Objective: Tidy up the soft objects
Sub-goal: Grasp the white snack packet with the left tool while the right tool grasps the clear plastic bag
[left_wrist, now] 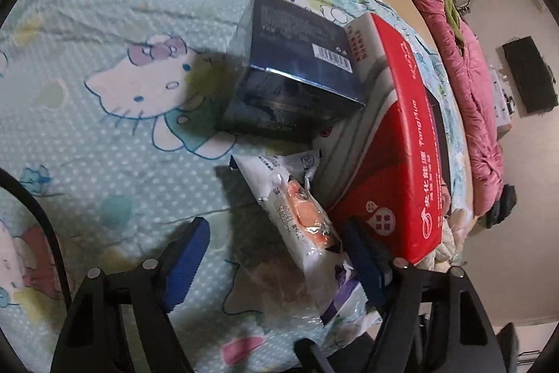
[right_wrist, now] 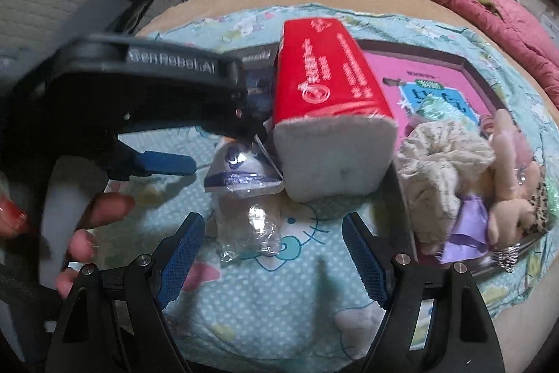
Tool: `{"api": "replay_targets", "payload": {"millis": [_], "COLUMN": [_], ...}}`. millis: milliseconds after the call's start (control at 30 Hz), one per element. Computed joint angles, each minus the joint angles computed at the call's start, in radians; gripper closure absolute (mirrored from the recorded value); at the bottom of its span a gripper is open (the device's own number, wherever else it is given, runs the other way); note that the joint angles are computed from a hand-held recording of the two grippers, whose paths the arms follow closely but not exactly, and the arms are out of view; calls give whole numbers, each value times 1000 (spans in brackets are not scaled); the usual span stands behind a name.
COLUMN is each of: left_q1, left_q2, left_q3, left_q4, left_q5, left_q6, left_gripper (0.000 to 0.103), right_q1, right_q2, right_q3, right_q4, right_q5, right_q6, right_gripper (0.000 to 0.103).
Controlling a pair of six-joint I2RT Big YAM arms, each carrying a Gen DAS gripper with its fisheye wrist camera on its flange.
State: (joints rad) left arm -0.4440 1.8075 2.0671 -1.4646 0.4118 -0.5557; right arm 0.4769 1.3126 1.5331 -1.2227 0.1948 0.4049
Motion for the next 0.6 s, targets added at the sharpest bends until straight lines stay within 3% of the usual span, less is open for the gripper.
{"api": "replay_targets", "payload": {"millis": [333,467,600], "left_q1": [20,21,29], "left_q2": [72,79,49], "left_q3": [67,66,27], "left_q4": [-34,-10,52], "left_q5": [162,181,183], "left_q6": [9,-3,-28], "left_gripper": [64,69,73], "right_q1": [-6,-3,-1], "right_q2": [18,25,28], "right_q3": [-27,-34,-39], "right_q4": [54,80,103], "right_q5": [-5,-18,-32], "right_q6": [-43,-55,-51], "right_gripper": [21,22,32]}}
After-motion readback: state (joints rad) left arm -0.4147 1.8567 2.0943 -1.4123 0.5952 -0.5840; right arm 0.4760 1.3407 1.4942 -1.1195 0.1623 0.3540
